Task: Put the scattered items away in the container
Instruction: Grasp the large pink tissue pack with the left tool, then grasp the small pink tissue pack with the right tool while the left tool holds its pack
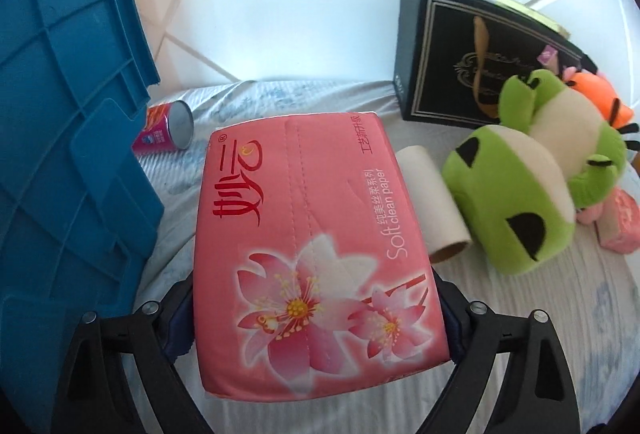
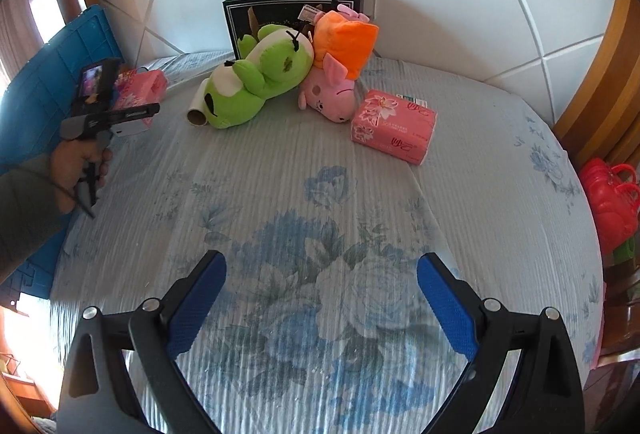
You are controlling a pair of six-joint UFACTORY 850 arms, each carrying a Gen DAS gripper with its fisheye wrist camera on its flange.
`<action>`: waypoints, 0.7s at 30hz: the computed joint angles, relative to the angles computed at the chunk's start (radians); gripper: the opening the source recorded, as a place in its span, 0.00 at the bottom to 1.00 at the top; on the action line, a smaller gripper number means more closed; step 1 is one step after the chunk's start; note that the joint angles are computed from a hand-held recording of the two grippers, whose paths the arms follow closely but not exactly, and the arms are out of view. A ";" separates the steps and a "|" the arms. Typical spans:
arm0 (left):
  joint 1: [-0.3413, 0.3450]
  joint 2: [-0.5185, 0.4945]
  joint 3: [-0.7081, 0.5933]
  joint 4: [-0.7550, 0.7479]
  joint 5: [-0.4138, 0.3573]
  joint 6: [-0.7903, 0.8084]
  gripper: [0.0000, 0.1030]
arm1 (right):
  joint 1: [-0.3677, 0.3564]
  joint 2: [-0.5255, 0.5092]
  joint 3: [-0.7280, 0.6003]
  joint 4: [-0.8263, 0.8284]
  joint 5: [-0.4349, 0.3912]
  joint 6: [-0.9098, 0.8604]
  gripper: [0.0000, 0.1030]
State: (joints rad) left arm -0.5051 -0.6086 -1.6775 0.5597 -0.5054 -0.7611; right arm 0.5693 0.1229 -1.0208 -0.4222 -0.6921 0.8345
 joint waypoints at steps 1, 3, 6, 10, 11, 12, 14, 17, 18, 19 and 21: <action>-0.007 0.034 0.037 0.012 0.013 -0.019 0.90 | -0.030 -0.015 -0.007 0.011 0.020 -0.019 0.95; -0.019 0.098 0.107 0.009 0.036 -0.030 0.90 | -0.085 -0.050 -0.021 0.020 0.059 -0.059 0.95; -0.038 0.186 0.205 0.022 0.052 -0.059 0.90 | -0.153 -0.117 -0.054 0.020 0.116 -0.158 0.95; -0.058 0.279 0.305 0.017 0.050 -0.066 0.90 | -0.206 -0.235 -0.118 -0.052 0.145 -0.332 0.95; -0.063 0.303 0.328 0.017 0.045 -0.071 0.90 | -0.214 -0.264 -0.133 -0.078 0.153 -0.378 0.95; -0.064 0.324 0.349 0.014 0.044 -0.069 0.90 | -0.222 -0.291 -0.149 -0.098 0.160 -0.425 0.95; -0.076 0.368 0.393 0.045 0.030 -0.107 0.90 | -0.234 -0.340 -0.176 -0.152 0.184 -0.505 0.95; -0.091 0.419 0.438 0.074 0.006 -0.165 0.90 | -0.246 -0.414 -0.216 -0.176 0.216 -0.666 0.95; -0.097 0.434 0.451 0.084 -0.001 -0.189 0.90 | -0.252 -0.437 -0.230 -0.160 0.226 -0.739 0.95; -0.104 0.447 0.463 0.095 -0.009 -0.213 0.90 | -0.258 -0.458 -0.244 -0.145 0.233 -0.803 0.95; -0.119 0.478 0.496 0.121 -0.025 -0.258 0.90 | -0.265 -0.496 -0.268 -0.186 0.237 -0.856 0.95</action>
